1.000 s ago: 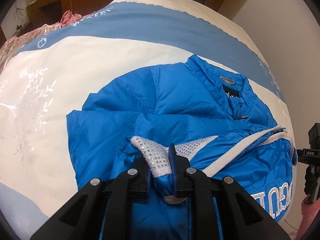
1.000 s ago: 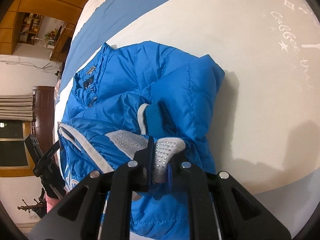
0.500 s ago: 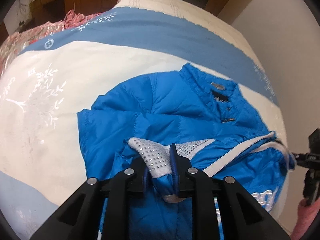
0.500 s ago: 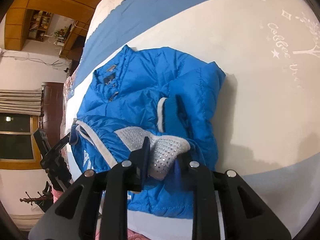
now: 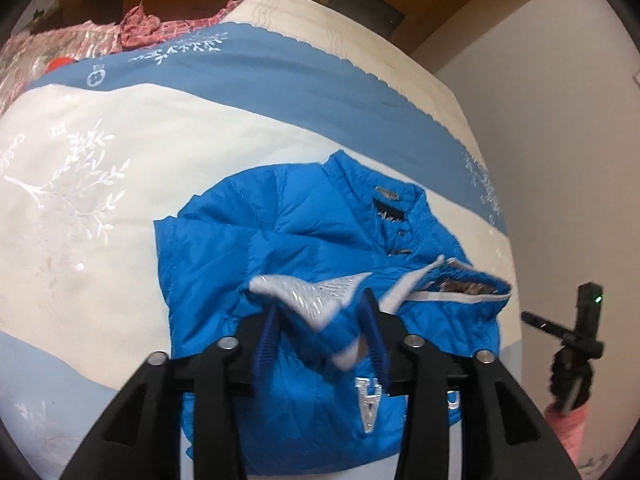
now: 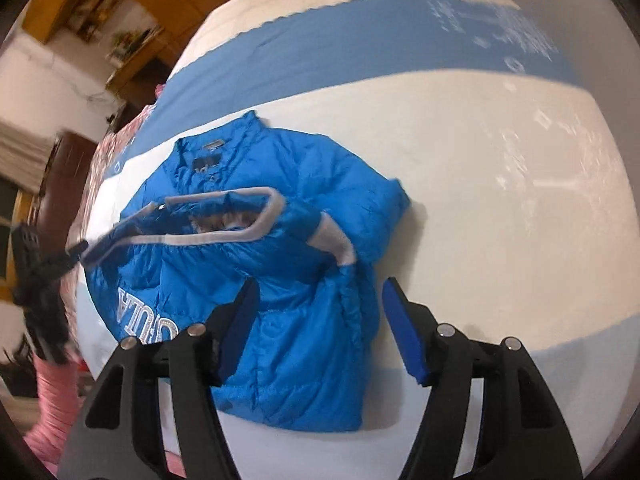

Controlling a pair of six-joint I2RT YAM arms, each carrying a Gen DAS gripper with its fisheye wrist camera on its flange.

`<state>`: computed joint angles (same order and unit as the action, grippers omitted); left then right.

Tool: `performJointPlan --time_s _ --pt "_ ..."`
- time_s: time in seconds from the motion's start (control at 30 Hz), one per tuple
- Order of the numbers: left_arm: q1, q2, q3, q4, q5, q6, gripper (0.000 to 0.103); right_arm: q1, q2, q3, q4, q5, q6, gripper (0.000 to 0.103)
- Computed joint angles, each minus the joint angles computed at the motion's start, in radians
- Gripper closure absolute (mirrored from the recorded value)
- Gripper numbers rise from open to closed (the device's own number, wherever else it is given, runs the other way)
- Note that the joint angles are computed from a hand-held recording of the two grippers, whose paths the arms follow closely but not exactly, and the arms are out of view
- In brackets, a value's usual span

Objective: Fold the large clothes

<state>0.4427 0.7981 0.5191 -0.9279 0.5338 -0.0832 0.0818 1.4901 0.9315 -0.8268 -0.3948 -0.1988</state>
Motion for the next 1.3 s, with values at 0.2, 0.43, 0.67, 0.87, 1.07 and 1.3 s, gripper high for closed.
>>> performJointPlan --time_s 0.2,0.43,0.67,0.87,1.07,1.3 --pt "0.112 -0.06 0.048 -0.041 -0.031 0.094 0.046 0.093 0.042 -0.009 0.111 0.072 -0.026 0.026" --pt "-0.33 0.074 -0.057 0.246 -0.437 -0.075 0.043 0.183 0.177 0.019 0.194 0.149 -0.021 0.021" --pt "-0.502 0.304 -0.078 0.449 -0.589 -0.129 0.085 0.156 0.229 0.031 0.236 0.099 -0.022 0.089" --pt "-0.473 0.245 -0.044 0.463 -0.58 -0.164 0.092 0.087 0.245 0.117 0.206 -0.002 0.021 0.093" --pt "-0.461 0.385 0.062 0.531 -0.618 -0.191 0.092 0.101 0.352 0.284 0.188 -0.005 0.097 0.093" --pt "-0.408 0.716 0.148 0.652 -0.611 -0.192 0.091 0.14 0.562 0.443 0.176 0.051 0.162 0.092"
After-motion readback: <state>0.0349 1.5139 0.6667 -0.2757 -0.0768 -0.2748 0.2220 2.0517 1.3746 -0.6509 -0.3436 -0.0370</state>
